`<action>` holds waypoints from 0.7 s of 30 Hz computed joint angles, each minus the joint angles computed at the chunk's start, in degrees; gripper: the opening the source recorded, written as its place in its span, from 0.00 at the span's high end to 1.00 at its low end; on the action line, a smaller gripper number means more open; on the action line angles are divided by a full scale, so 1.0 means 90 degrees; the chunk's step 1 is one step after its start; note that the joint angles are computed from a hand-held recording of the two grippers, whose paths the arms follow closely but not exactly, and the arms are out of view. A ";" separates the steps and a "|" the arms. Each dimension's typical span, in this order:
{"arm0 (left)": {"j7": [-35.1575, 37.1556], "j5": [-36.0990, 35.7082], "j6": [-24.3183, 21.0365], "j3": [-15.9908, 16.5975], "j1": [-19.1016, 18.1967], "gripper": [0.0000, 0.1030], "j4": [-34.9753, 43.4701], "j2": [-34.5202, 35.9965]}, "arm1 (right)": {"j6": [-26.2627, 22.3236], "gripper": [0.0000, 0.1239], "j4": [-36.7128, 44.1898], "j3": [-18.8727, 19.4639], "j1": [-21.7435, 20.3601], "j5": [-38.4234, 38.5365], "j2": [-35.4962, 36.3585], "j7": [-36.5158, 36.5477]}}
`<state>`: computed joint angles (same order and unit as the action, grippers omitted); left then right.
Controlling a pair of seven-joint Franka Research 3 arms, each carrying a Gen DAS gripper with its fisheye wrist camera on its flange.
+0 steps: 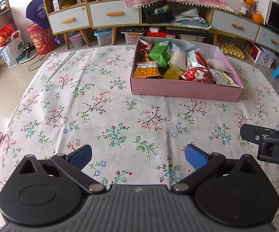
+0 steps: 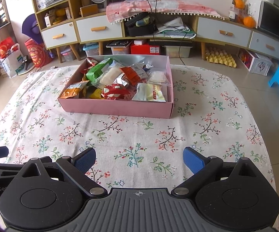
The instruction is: Organize snacks
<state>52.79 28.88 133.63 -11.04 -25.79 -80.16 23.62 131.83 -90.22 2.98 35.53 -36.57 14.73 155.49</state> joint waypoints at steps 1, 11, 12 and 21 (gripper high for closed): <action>-0.0011 0.0002 0.0005 0.0002 -0.0002 0.00 -0.0003 -0.0001 | 0.0000 0.21 0.0001 -0.0001 0.0004 -0.0011 -0.0003 0.0006; -0.0031 0.0023 -0.0004 0.0006 -0.0005 0.00 -0.0012 -0.0005 | 0.0003 0.21 0.0003 0.0003 0.0010 -0.0031 -0.0010 0.0006; -0.0031 0.0023 -0.0004 0.0006 -0.0005 0.00 -0.0012 -0.0005 | 0.0004 0.21 0.0002 0.0003 0.0009 -0.0031 -0.0009 0.0007; 0.0057 -0.0060 -0.0001 -0.0015 0.0026 0.00 0.0000 0.0006 | 0.0007 0.21 0.0003 0.0001 0.0009 -0.0032 -0.0004 0.0005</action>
